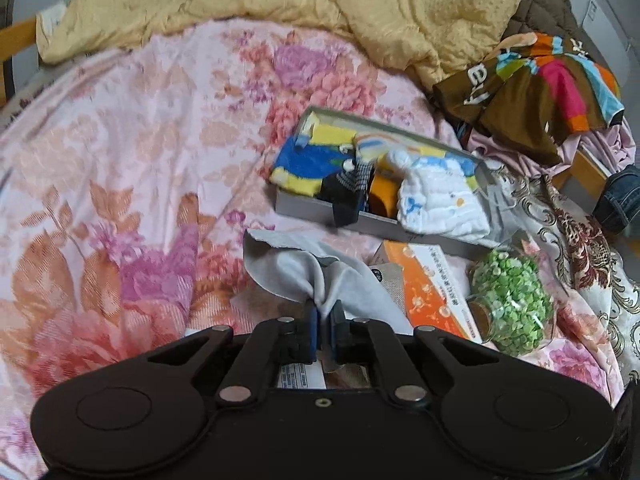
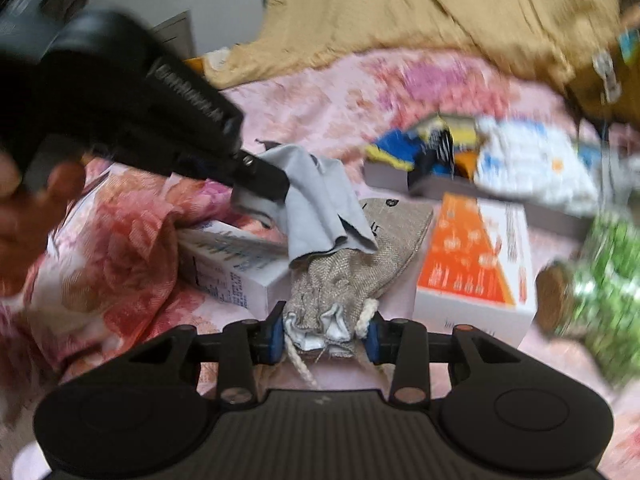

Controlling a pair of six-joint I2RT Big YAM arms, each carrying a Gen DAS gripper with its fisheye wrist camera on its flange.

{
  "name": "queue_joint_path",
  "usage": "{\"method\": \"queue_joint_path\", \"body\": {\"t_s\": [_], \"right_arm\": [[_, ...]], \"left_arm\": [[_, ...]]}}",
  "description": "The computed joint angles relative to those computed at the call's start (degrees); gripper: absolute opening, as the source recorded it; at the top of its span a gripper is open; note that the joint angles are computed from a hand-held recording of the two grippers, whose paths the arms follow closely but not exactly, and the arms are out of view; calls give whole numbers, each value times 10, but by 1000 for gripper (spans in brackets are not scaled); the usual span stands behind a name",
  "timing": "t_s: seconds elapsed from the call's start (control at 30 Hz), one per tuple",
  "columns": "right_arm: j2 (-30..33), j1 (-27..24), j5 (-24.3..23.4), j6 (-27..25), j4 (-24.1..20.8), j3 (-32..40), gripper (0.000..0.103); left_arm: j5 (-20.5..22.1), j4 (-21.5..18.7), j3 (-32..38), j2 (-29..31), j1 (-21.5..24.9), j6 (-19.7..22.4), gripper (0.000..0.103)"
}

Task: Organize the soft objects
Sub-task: 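Lift and carry the grey cloth and burlap pouch over the painted tray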

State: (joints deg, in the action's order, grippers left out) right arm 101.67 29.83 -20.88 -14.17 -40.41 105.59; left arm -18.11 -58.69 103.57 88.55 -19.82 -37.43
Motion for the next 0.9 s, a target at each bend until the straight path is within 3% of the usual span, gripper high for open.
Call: {"method": "queue_joint_path", "body": {"t_s": [0.2,0.43,0.67,0.9], "right_arm": [[-29,-3,2,-5,67,-34,41],[-42,-11,4,2,108,-44,41],[-33,-20,49,13,121,-24,41],[-17,-40,63,48,118,9,41]], "left_arm": [[-30,0,18,-4,-13,11,5],[-53,14,39,3,-23,16,5],[-90,25,77,27,-29,31,5],[-90,29,118,60,-22,18,5]]}}
